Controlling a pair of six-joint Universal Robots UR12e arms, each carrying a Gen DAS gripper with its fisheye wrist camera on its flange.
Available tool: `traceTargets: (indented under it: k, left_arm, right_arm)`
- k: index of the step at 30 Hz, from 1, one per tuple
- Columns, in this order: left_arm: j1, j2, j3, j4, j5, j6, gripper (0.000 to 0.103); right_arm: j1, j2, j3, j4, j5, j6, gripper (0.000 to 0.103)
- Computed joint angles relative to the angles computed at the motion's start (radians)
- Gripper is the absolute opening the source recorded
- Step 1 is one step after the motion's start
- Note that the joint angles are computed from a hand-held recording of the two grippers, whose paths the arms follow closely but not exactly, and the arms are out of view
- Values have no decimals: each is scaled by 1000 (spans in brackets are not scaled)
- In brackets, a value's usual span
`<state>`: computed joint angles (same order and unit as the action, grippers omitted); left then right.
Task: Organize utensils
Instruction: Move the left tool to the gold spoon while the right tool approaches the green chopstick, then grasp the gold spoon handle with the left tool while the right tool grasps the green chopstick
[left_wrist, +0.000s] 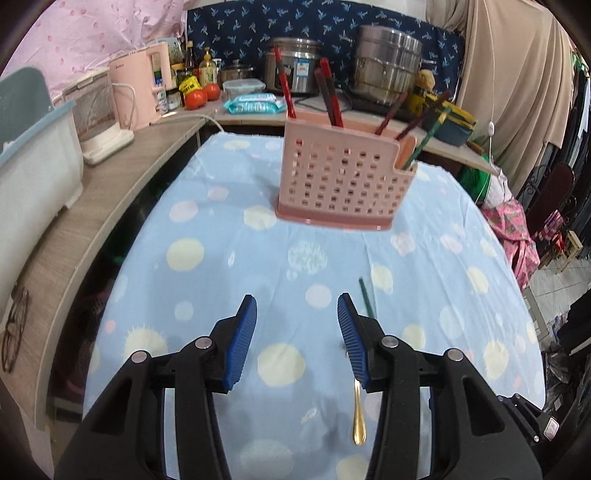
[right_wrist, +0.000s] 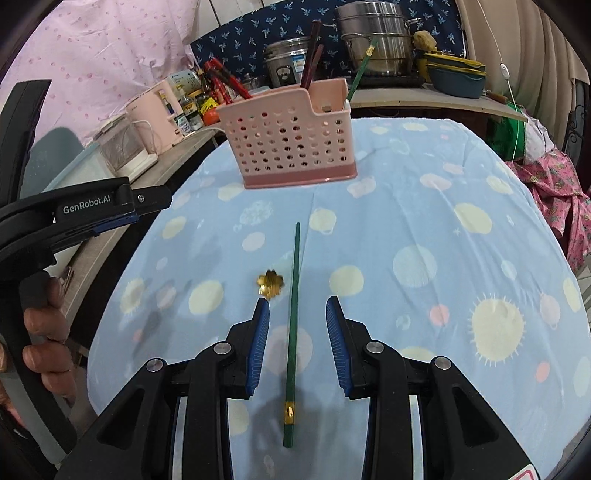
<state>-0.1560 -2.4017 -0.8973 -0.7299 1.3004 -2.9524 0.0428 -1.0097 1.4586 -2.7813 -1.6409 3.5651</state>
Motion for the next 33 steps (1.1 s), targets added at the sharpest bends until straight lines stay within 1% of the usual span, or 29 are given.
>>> traceTargets:
  k: [10,16,23,33]
  left_arm:
    - [5,31,-85,-38,34,29,43]
    - [4,43,-121,-49,46,50,43]
    - [1,49,-137,-60,58,66,43]
    - [-1,49,-147,-86,72,72,43]
  right_arm:
    - [22,-5,44,57,9,-18,32]
    - [27,-7,54,61,5,-23,30]
    - [30,-7,59,74,6,-23,30]
    - [35,-4,62,79,-20,-41,22]
